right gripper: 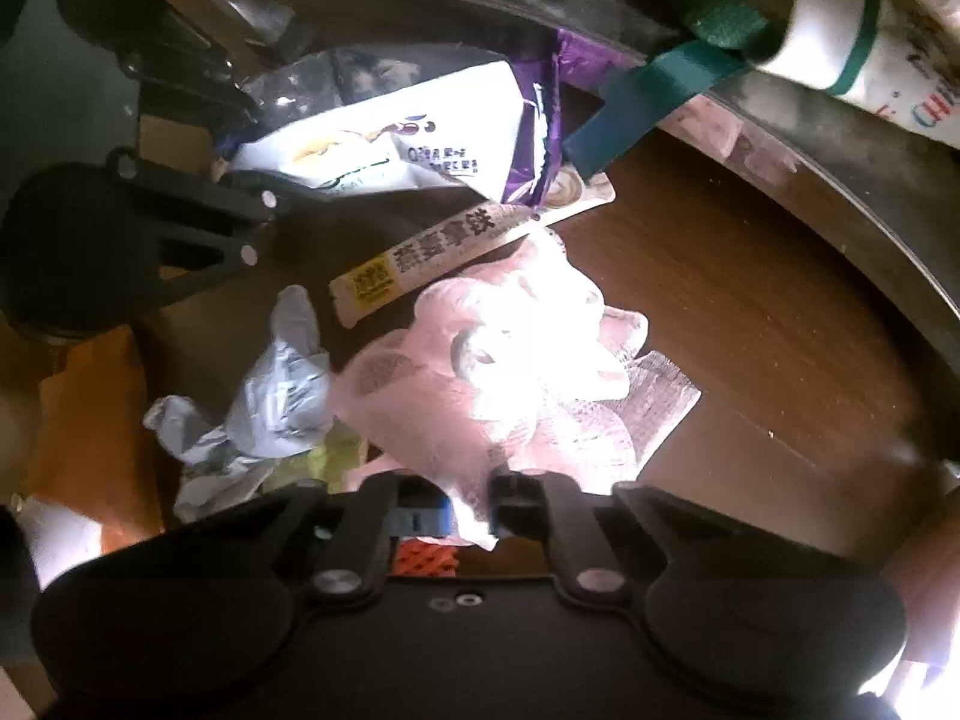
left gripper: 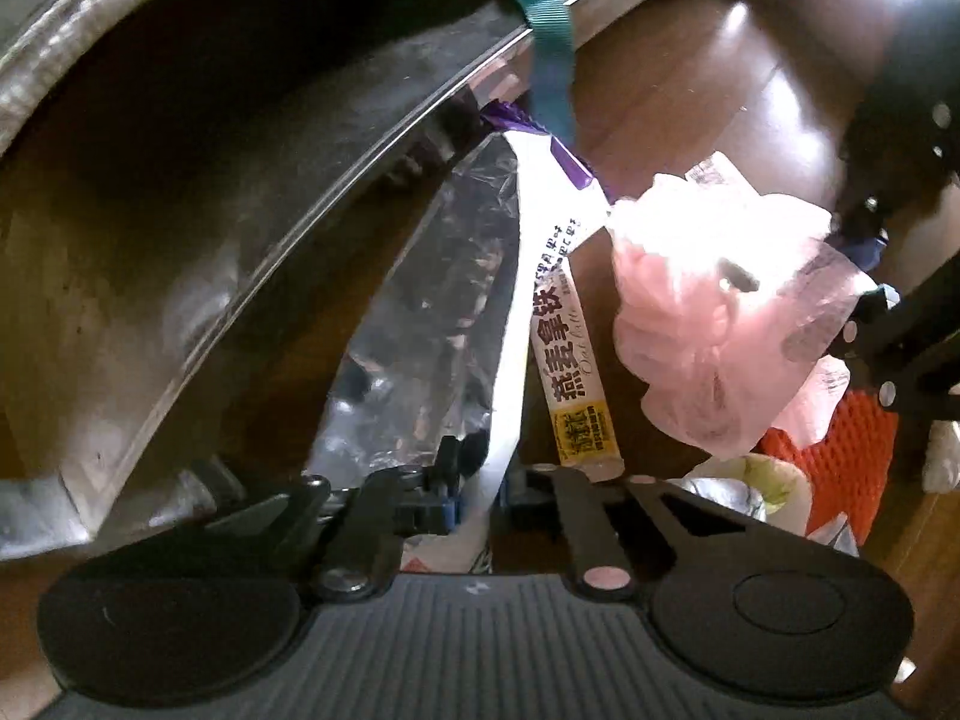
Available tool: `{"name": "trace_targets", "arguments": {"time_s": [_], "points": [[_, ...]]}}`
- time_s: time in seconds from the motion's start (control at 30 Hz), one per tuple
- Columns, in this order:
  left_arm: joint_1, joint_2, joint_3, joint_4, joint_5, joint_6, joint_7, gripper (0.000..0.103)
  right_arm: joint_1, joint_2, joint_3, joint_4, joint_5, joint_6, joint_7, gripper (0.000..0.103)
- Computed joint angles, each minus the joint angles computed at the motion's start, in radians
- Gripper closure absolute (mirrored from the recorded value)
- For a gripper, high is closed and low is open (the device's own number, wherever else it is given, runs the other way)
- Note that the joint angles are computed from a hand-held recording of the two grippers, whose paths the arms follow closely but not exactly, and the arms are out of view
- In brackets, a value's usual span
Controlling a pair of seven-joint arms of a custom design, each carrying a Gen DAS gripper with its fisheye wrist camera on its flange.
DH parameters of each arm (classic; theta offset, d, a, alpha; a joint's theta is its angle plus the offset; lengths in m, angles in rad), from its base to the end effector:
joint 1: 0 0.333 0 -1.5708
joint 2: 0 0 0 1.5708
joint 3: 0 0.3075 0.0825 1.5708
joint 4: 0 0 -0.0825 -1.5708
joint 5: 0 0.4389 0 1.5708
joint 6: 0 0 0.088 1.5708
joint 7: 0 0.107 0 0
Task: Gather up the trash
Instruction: 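Close left tool on cookie wrapper while right tool grasps pink mesh sponge, then carry wrapper with left tool while right tool carries sponge to bin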
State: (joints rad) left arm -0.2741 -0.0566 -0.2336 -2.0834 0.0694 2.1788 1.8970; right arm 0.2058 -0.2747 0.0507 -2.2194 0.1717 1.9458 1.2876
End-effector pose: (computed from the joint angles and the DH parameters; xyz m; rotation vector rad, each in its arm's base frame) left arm 0.5240 -0.2898 0.4322 -1.0257 2.8061 -0.1028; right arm 0.5030 0.1446 0.4615 -2.5883 1.5796 0.1533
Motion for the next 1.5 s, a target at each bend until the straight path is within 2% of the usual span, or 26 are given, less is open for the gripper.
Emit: {"name": "trace_targets", "arguments": {"time_s": [0.17,0.53,0.73,1.0,1.13,1.33,1.5], "points": [[-0.004,-0.045,0.000,-0.009,-0.020,-0.026,-0.038,0.095,-0.010,-0.069,-0.001,0.003,0.010,-0.046,0.056,0.098],[-0.029,-0.202,0.019,0.023,-0.078,-0.179,-0.021,0.096,-0.029,-0.234,-0.008,0.064,0.055,-0.144,0.178,0.098],[-0.031,-0.265,0.026,0.102,-0.064,-0.238,-0.014,0.096,-0.039,-0.313,-0.017,0.136,0.065,-0.197,0.170,0.098],[-0.033,-0.317,0.020,0.258,-0.052,-0.316,-0.070,0.096,-0.050,-0.391,-0.012,0.235,0.077,-0.196,0.180,0.098],[-0.028,-0.322,0.007,0.359,-0.032,-0.373,-0.138,0.096,-0.047,-0.399,-0.016,0.320,0.072,-0.200,0.147,0.098],[-0.027,-0.339,-0.018,0.463,0.005,-0.400,-0.244,0.096,-0.049,-0.344,-0.016,0.493,0.060,-0.174,0.096,0.098],[-0.021,-0.321,-0.045,0.579,0.091,-0.388,-0.253,0.096,-0.050,-0.281,-0.011,0.635,0.042,-0.130,0.058,0.099]]}}
